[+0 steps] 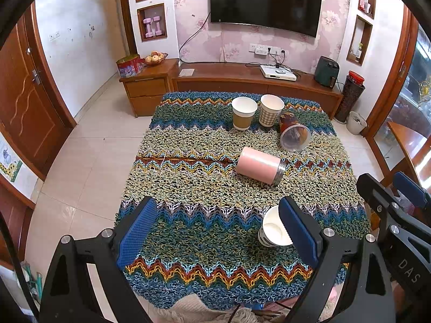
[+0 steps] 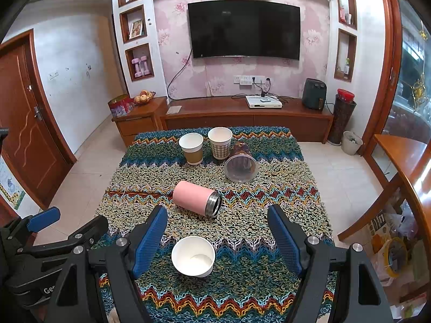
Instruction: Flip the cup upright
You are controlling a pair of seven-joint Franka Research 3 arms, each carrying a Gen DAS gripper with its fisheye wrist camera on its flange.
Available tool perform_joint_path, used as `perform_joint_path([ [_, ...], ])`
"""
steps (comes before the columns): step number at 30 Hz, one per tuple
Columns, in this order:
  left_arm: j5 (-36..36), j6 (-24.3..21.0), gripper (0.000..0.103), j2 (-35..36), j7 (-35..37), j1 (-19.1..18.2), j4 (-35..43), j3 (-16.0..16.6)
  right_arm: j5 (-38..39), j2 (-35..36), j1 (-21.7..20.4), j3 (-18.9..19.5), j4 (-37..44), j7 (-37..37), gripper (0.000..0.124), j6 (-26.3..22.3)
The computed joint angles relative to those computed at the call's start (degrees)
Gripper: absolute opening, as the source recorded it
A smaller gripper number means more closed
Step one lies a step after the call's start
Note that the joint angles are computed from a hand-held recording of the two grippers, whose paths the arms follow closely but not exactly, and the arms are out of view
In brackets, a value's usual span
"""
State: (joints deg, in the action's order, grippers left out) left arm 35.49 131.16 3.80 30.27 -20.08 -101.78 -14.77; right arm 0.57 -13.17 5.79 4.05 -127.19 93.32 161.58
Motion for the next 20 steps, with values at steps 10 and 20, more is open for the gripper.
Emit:
perform_joint_path([
  [10,-0.5,0.0,0.093,-0.2,0.1,0.1,-0.6,0.1,-0.4,0.0,-0.1,0.1,-0.1,0.4,0.077,0.1],
  [20,-1.2,-0.8,0.093,-0.1,0.4,0.3,0.0,0.1,-0.5,0.1,-0.1,0.1,0.0,0.6,0.077,0.1],
])
